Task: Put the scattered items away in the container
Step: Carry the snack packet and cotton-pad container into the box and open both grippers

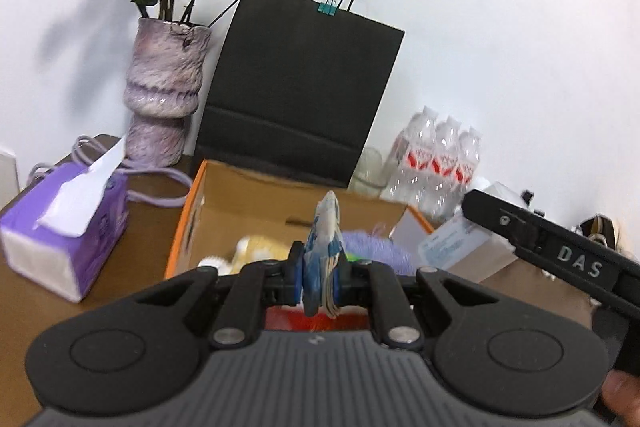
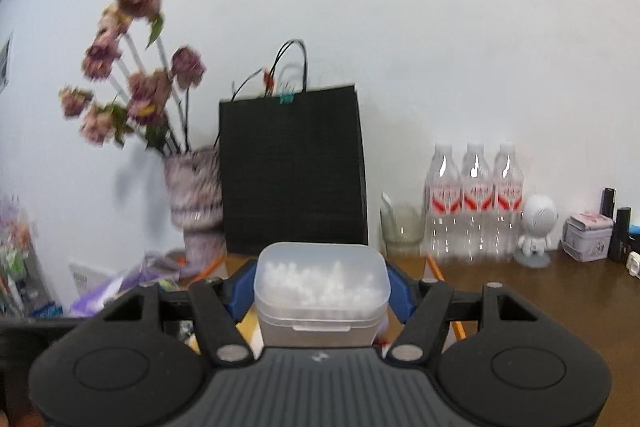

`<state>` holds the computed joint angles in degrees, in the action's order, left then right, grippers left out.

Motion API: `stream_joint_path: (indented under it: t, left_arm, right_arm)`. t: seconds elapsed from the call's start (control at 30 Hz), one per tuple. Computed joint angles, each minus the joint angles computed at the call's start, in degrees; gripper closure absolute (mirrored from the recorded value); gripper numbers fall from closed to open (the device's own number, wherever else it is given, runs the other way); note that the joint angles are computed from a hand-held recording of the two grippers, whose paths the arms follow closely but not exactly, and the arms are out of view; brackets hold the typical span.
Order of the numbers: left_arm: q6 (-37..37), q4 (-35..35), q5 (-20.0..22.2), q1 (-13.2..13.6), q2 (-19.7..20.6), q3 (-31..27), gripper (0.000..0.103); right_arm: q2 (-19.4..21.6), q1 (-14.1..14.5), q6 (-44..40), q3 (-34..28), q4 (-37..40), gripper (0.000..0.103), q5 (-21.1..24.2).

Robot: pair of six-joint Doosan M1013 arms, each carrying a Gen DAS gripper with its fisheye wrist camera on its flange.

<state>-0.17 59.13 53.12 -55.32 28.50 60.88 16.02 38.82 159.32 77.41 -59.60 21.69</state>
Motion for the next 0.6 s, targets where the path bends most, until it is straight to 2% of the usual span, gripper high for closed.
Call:
stream_joint_path:
  t: [0.17,0.27,0.4,0.6]
  left_arm:
    - [-0.13,-0.53,-0.05,2.1,3.22,-4.13,0.089]
    - [1.72,-2.54,-0.04,3.53,4.92,-6.26,0.089]
    - [5.12,-5.4,1.04,5.02,7.3,-9.42,0.089]
    - [9.56,-8.53,2.38,5.83,9.33,-11.97,0.087]
  right_arm:
    - [3.15,-1.9,5.33,-3.32,-1.05,0.038,-2.22]
    - [5.31,-3.08,-0.11,-5.85,4.63,0.038,-3.23]
    - [8.25,-4.12,-11.73,-9.53,15.52,0.038,-2.53]
    - [10.12,-4.5,-17.75,-11.55,20.26,0.038,-0.66]
